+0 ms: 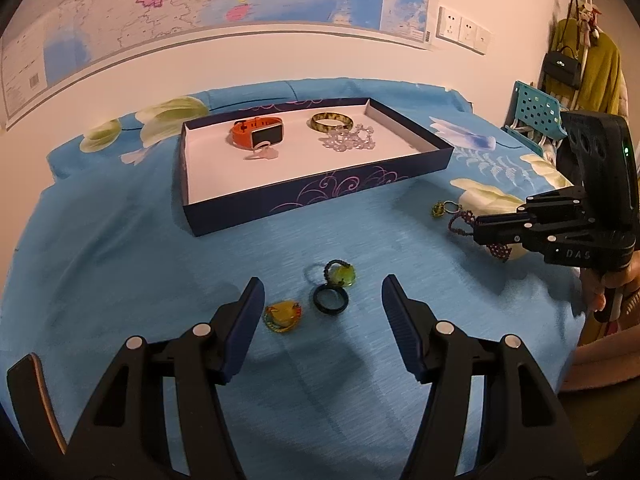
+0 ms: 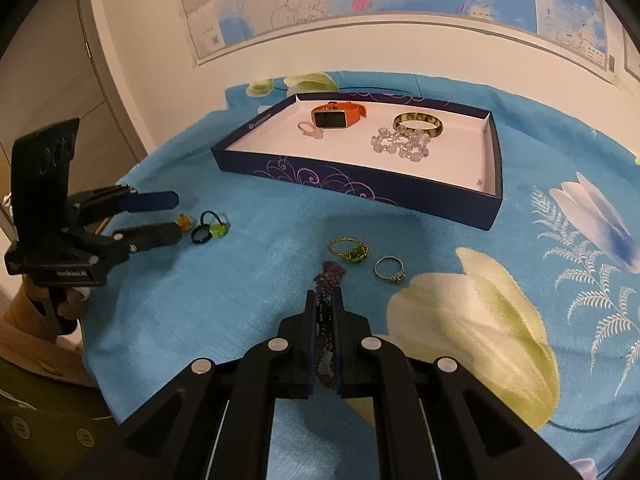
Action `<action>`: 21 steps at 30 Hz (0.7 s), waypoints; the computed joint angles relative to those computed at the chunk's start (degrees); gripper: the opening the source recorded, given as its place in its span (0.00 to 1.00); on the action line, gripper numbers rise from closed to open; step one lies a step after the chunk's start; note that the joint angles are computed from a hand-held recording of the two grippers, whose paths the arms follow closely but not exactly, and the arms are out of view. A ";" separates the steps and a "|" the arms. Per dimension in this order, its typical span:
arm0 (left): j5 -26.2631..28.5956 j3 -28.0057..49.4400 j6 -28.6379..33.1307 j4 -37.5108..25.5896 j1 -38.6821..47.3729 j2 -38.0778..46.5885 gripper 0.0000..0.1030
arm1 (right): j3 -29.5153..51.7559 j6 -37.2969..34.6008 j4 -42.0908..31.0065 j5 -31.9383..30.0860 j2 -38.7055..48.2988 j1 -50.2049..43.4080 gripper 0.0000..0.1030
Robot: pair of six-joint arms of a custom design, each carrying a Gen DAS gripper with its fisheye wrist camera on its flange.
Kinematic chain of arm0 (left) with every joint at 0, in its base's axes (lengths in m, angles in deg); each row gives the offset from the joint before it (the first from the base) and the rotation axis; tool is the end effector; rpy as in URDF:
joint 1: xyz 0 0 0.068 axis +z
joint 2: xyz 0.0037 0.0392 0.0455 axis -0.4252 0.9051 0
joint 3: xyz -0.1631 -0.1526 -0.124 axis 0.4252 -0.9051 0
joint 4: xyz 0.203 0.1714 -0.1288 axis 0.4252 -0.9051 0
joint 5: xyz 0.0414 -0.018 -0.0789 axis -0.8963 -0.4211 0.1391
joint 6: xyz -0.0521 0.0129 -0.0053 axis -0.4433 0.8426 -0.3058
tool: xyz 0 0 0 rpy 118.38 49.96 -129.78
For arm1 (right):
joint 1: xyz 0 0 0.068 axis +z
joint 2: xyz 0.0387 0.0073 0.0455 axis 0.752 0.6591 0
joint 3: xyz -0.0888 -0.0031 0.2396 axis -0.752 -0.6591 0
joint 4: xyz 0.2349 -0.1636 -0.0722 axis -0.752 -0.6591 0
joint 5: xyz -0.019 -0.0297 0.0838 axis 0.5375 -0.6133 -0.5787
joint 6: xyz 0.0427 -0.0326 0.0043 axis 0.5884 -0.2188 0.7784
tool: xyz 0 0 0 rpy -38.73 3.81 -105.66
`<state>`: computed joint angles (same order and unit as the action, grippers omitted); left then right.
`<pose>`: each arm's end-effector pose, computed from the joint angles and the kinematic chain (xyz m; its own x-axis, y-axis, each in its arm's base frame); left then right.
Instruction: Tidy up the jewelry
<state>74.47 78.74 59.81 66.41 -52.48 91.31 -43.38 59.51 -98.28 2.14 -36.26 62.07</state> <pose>0.1787 -0.0940 0.0709 -0.6364 0.2872 -0.7159 0.4626 0.8848 -0.0563 0.1617 0.0479 0.0835 -0.7426 -0.2035 -0.6380 -0.4047 0.8955 0.1854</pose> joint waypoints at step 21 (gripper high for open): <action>-0.26 1.27 -0.50 2.11 -1.31 3.72 0.59 | 1.19 -0.06 3.43 -2.78 6.64 -3.56 0.22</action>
